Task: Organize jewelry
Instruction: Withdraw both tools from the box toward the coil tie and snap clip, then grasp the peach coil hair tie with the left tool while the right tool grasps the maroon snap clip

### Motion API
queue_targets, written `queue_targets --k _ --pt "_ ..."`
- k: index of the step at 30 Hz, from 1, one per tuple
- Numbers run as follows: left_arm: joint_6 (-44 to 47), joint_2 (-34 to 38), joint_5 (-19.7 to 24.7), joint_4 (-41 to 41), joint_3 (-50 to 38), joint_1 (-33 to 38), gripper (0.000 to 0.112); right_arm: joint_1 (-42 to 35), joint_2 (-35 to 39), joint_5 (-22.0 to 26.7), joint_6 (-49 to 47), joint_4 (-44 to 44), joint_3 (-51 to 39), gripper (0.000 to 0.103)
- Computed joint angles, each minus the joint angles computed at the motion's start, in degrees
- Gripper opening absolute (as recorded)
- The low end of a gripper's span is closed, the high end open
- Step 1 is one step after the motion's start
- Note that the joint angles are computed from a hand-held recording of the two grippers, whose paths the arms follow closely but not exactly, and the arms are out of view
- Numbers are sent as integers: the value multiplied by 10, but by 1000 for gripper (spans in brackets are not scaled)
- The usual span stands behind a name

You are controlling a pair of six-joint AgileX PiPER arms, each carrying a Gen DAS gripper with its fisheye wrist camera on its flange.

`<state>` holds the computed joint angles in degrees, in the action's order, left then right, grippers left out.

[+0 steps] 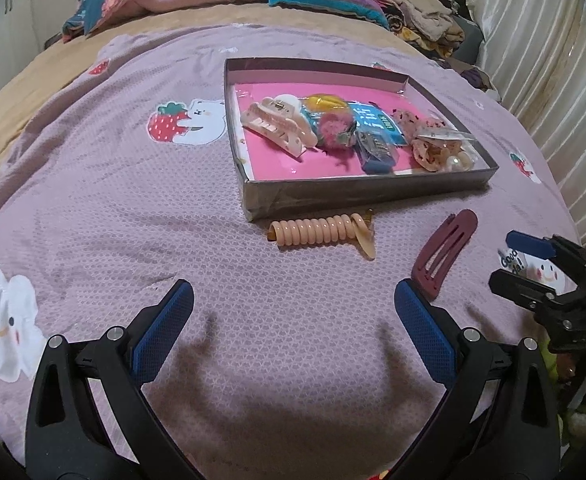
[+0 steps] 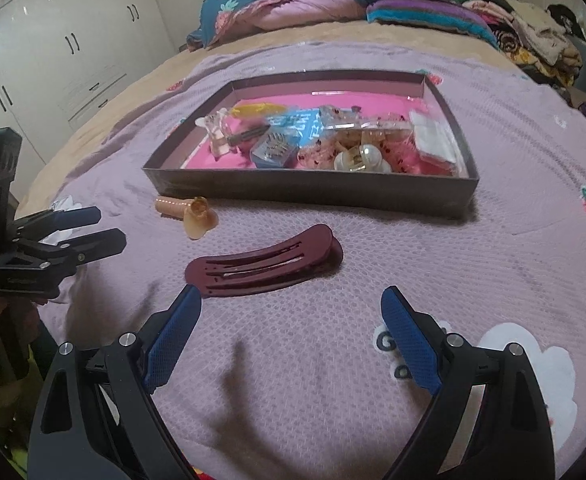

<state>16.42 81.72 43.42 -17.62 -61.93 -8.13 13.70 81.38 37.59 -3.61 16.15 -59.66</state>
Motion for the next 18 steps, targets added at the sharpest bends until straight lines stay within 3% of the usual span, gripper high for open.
queue_targets --k 11,14,16,18 --pt "66 47 11 -84 -23 24 94 -36 83 10 -86 127 -36 74" --pt "77 57 16 -98 -28 22 94 -47 88 10 -104 151 -42 58" --pt "80 66 18 -106 -34 18 94 -62 94 17 -132 189 -43 39" --pt "81 77 18 -112 -39 12 94 -81 95 22 -161 234 -39 34"
